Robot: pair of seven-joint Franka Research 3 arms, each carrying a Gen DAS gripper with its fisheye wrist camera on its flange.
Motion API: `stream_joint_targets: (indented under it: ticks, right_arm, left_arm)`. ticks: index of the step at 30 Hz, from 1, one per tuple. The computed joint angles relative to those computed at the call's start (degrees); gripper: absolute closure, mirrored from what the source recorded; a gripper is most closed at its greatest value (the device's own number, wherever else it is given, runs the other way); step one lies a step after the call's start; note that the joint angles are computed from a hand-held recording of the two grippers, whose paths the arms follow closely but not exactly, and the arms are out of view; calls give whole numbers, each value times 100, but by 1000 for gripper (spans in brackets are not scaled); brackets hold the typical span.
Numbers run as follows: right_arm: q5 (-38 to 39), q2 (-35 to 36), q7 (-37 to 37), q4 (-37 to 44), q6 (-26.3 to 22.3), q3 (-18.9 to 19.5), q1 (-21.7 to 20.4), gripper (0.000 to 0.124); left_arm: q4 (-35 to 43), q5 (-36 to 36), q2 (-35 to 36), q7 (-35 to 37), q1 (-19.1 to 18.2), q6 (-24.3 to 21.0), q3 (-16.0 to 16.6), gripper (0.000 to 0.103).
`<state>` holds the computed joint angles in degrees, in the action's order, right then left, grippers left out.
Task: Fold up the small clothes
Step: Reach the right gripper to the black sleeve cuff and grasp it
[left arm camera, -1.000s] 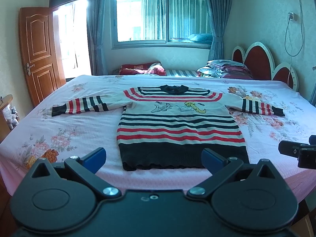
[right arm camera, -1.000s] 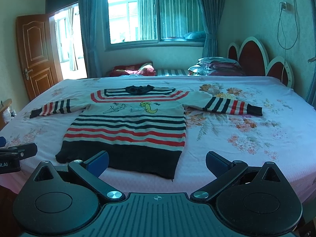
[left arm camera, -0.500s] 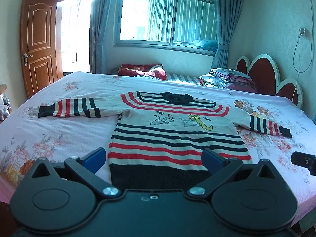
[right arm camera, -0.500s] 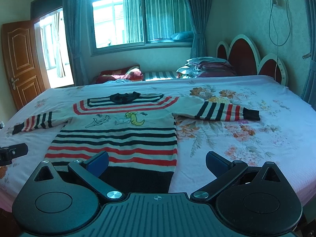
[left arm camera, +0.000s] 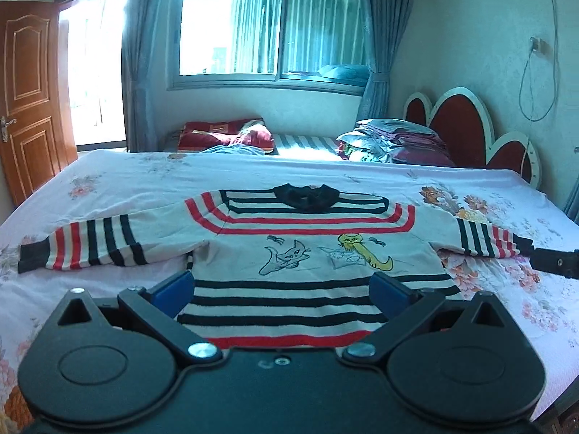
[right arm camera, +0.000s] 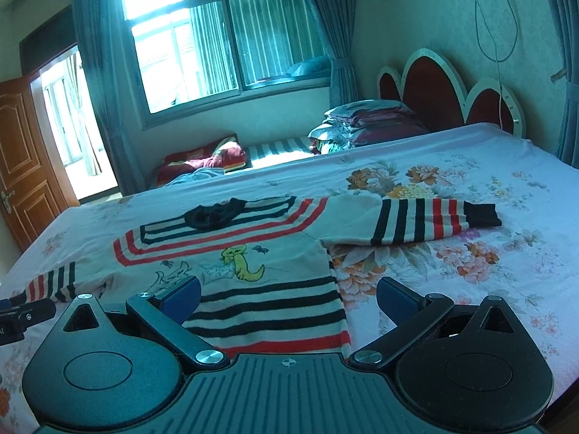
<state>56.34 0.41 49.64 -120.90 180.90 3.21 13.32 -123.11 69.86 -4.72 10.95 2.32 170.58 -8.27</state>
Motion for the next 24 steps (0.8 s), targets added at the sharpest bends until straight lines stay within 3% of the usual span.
stream_joint_targets:
  ticks: [3,6,7,9,11,14,16,19,20,24]
  right_arm:
    - [-870,183,916,87,144,-116,-20,21]
    - [-1218,328,1300,209,167,-140,-169,22]
    - [-1494,387,1557,241,173,-204,-182,39]
    - [-2142,561,2223,395,6,-435,-171,61]
    - [-2279,804,2489,659,-118,-428,-349,61]
    - [-1990,1271,2248,1196,-215,-41,-897,68]
    - [-1898,1618,2159,1628,-412,105,-1168,86]
    - [-1842,2206,2170,2363,-686,186,-1477,87]
    - [-1900,2445,2274,2660,-773,114,-1515,87]
    - [-2252,3445,3083,3967,-1421,-271,-1659,87]
  left_arm:
    - [249,-188,367,93,43,504,123,1]
    - [375,-1454,723,1080,-52,759,167,1]
    - [446,-1774,846,1368,-98,759,161,1]
    - [618,-1997,1050,1607,-237,694,220,1]
    - [823,-2083,1248,1721,-403,605,318,1]
    - [1257,-2024,1580,1730,-707,357,534,2]
    - [1655,-2146,1863,1844,-840,69,574,6]
    - [2418,-2590,2417,2247,-970,-365,523,14]
    - [2663,-2725,2589,2412,-1015,-507,506,19]
    - [4095,-3368,3559,3158,-1271,-1343,405,19]
